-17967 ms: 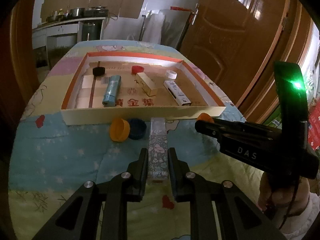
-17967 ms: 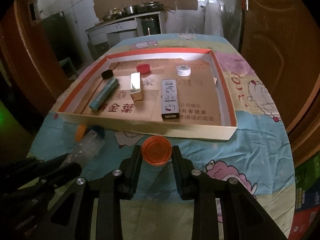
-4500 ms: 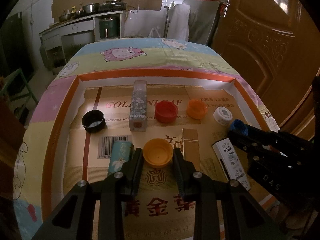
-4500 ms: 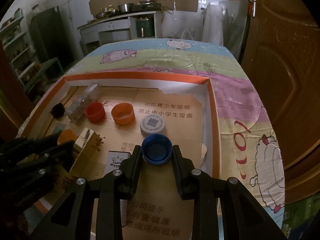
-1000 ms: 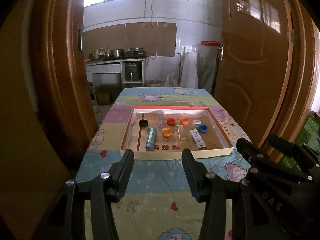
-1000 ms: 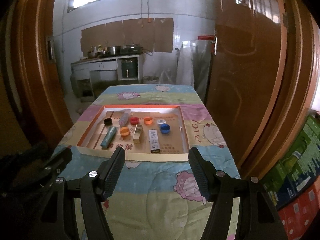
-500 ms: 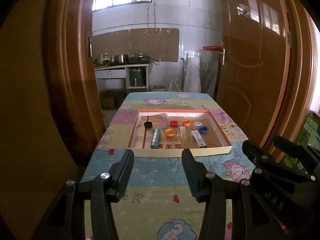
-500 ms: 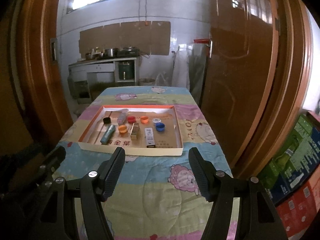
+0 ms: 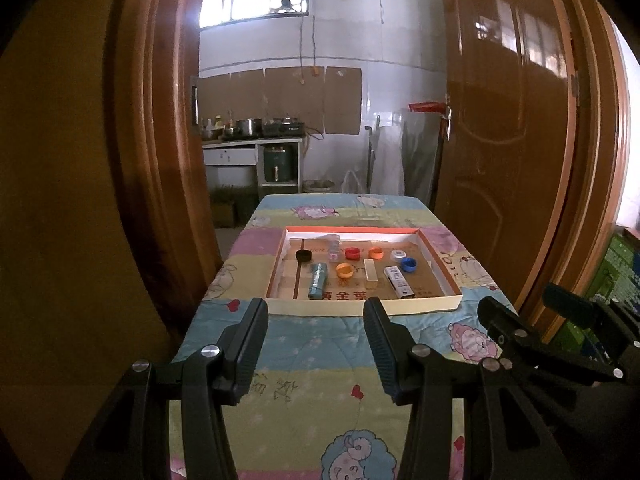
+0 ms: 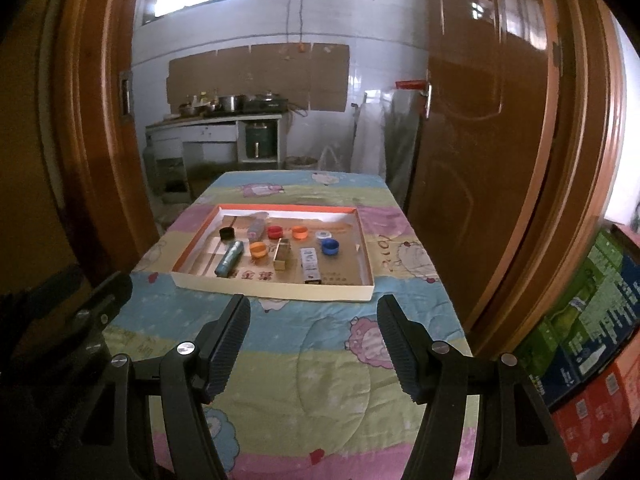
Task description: Organize rigid objects
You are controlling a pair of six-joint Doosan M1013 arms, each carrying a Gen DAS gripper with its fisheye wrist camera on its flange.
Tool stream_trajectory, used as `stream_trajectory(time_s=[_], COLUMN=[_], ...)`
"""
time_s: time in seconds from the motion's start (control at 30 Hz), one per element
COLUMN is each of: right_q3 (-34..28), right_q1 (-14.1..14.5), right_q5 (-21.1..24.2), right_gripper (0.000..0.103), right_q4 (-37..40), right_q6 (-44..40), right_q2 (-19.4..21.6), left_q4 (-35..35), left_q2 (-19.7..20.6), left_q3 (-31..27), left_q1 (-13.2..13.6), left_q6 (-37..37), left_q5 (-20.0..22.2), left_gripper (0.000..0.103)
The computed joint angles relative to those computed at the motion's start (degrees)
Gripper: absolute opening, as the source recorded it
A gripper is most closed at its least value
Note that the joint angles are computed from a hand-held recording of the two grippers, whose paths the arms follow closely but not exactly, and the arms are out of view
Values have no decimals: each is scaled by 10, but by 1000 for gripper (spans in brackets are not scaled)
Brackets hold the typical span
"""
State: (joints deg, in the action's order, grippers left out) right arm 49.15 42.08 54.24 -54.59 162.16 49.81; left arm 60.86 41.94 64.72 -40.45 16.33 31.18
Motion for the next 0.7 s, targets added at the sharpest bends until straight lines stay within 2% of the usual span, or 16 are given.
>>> stream_trajectory(time_s=[0.7], right_q3=[9], right_q1=[11], right_q5=[6], right_gripper=[68], right_q4=[-19], right_q6=[13], right_q2=[-6], left_q4=[23], left_q2=[-12], left_q3=[23], left_q1=[-4], left_q6=[-31], left_q5=[3], left_gripper=[50])
